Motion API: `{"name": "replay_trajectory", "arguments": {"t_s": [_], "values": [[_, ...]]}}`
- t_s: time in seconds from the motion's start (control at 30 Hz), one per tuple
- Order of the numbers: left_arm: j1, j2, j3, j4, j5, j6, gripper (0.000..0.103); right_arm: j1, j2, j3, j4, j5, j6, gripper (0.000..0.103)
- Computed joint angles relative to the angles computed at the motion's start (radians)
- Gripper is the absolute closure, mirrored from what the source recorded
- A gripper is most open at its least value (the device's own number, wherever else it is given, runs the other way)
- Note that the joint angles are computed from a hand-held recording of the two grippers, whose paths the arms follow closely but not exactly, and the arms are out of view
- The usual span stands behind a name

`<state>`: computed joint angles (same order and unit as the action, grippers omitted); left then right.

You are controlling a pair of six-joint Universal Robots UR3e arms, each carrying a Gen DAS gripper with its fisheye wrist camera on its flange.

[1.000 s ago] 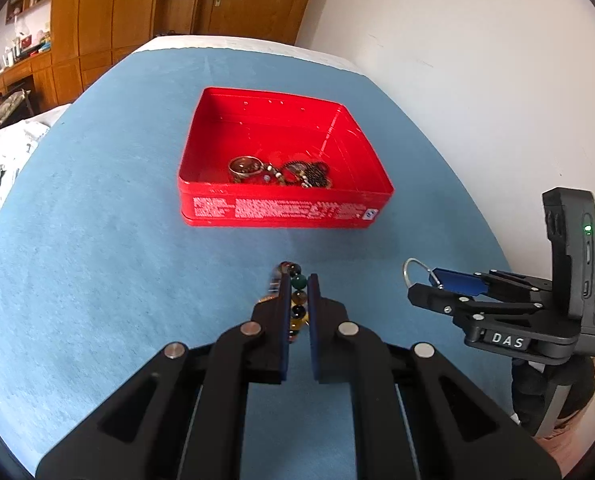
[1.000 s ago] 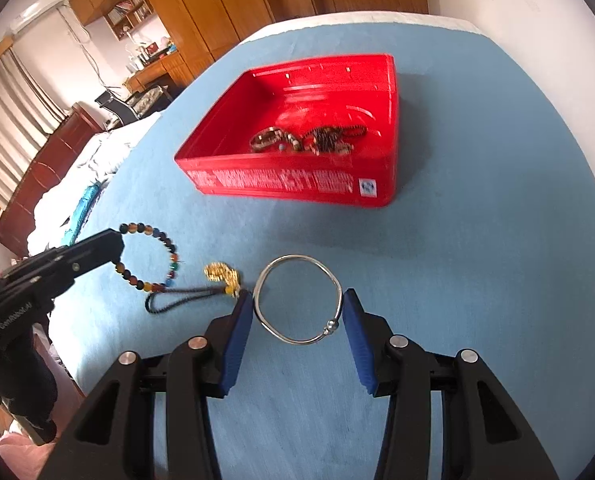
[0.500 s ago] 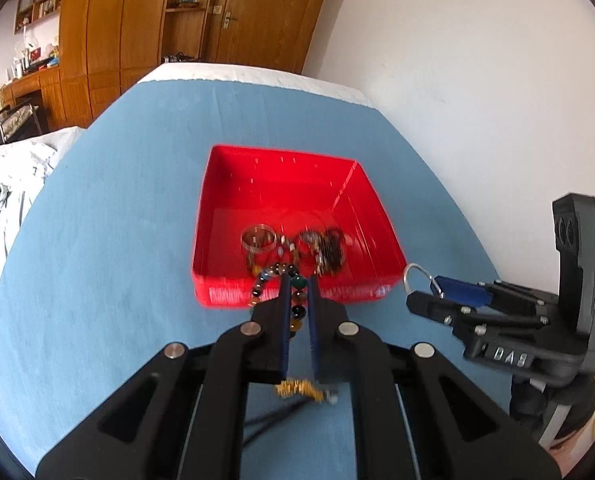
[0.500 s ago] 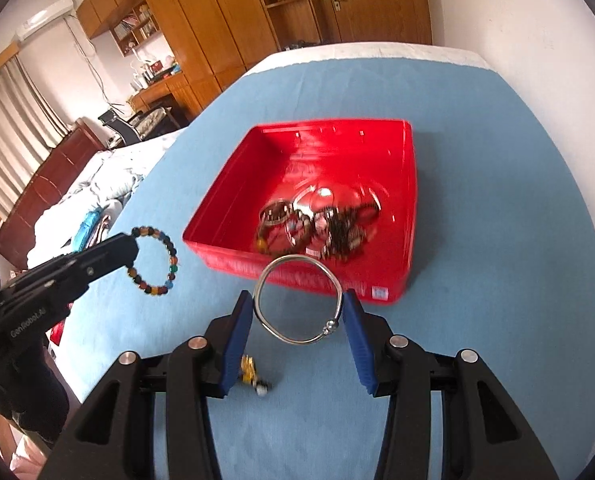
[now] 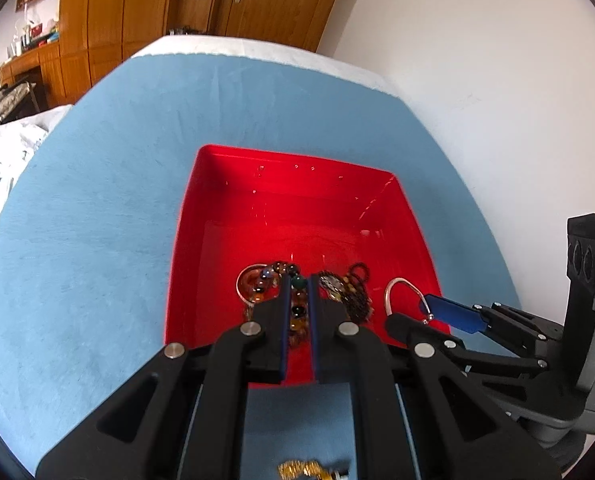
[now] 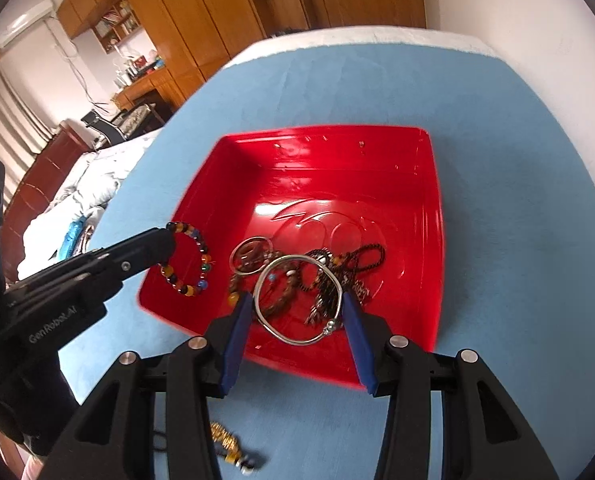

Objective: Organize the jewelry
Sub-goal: 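Carry the bracelet into the red tin with the left tool while the right tool drops the bangle there, then lift both open tools out of the tin toward the black cord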

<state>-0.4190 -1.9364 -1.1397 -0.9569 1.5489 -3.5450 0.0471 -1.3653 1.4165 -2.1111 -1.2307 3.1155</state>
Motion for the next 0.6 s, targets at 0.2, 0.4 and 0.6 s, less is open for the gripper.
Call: {"name": "replay_trajectory", "arguments": {"t_s": [0.2, 0.4, 0.6], "values": [[0.018, -0.138, 0.121, -0.040, 0.003, -0.006, 0.097, 0.010, 0.136, -0.090, -0.015, -0.029, 0.018, 0.057], [0.036, -0.242, 0.230, -0.086, 0.037, -0.019, 0.095, 0.013, 0.236, -0.170, -0.028, -0.052, 0.037, 0.056], [0.057, -0.313, 0.319, -0.107, 0.042, -0.029, 0.061, 0.021, 0.271, -0.187, -0.101, -0.099, 0.063, 0.054]]}}
